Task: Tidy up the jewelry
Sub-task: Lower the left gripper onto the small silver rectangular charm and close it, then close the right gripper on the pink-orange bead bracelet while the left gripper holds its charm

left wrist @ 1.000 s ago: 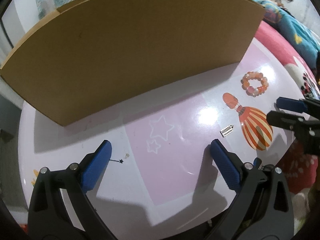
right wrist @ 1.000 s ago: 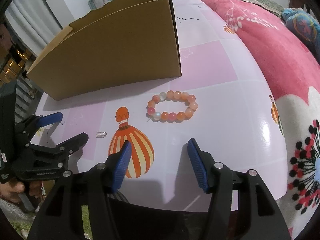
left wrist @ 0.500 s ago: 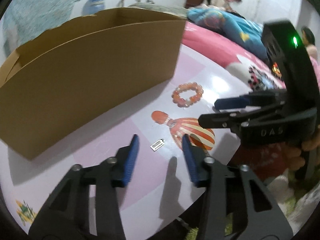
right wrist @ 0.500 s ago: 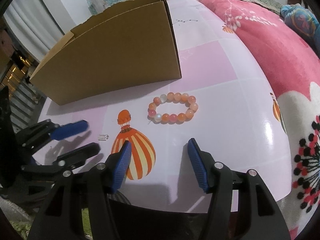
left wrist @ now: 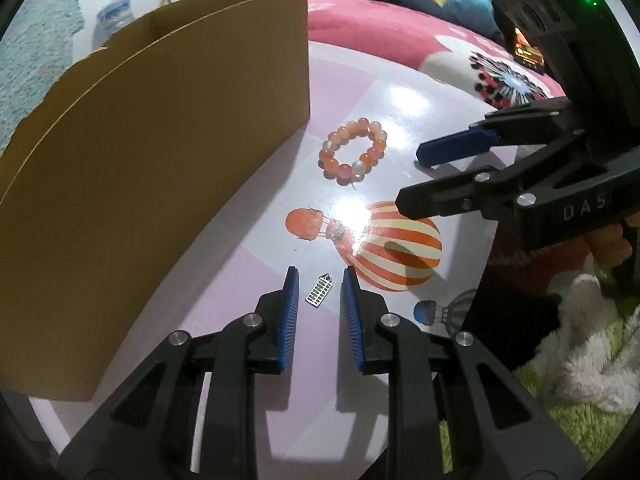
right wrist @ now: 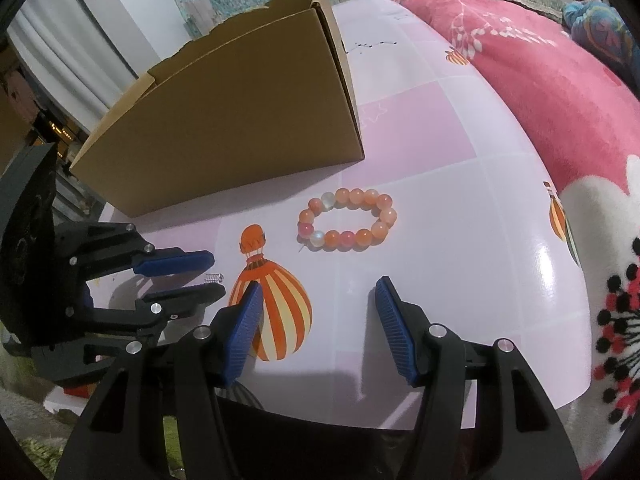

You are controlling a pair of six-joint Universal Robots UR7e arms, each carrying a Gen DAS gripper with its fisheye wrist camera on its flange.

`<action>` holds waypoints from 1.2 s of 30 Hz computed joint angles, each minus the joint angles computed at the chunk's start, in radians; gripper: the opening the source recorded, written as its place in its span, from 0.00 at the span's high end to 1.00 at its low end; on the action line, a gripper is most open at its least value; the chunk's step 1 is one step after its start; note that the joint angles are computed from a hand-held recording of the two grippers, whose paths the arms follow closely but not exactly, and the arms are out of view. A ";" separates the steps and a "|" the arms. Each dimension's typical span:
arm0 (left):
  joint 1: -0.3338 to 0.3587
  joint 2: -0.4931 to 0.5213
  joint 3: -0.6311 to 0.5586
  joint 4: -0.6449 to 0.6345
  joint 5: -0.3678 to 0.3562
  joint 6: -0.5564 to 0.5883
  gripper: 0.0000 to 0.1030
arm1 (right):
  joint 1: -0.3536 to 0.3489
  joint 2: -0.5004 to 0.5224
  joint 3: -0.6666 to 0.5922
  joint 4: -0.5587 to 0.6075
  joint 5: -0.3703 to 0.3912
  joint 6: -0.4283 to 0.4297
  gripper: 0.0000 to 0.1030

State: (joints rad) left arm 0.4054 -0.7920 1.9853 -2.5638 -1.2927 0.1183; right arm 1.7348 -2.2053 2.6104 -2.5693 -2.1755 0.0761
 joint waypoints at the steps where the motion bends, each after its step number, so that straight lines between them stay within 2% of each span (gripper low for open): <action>1: 0.001 -0.001 -0.004 0.012 0.001 0.011 0.80 | -0.002 -0.001 0.000 -0.001 0.003 -0.002 0.44; 9: -0.008 0.017 -0.036 0.068 -0.013 0.068 0.96 | -0.001 0.003 -0.003 -0.006 0.004 0.001 0.44; 19: -0.028 0.012 0.017 -0.041 0.011 0.018 0.96 | 0.008 0.010 -0.006 -0.002 -0.007 0.014 0.45; 21: -0.021 -0.016 0.039 -0.055 0.009 0.007 0.96 | 0.024 0.017 -0.008 -0.005 -0.037 0.020 0.45; 26: -0.013 -0.057 0.067 -0.098 0.015 -0.042 0.96 | 0.038 0.021 -0.018 -0.053 -0.035 -0.020 0.45; 29: -0.008 -0.081 0.080 -0.125 0.035 -0.086 0.96 | 0.050 0.070 -0.032 -0.102 -0.038 -0.059 0.45; 31: -0.006 -0.097 0.087 -0.141 0.050 -0.112 0.96 | 0.059 0.124 -0.043 -0.141 -0.045 -0.093 0.49; 36: -0.007 -0.153 0.107 -0.170 0.098 -0.180 0.96 | 0.038 0.214 -0.070 -0.128 -0.057 -0.108 0.69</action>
State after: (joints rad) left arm 0.3985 -0.9447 2.0921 -2.7334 -1.1943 -0.0614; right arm 1.7727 -1.9915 2.5404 -2.6975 -2.2326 -0.0318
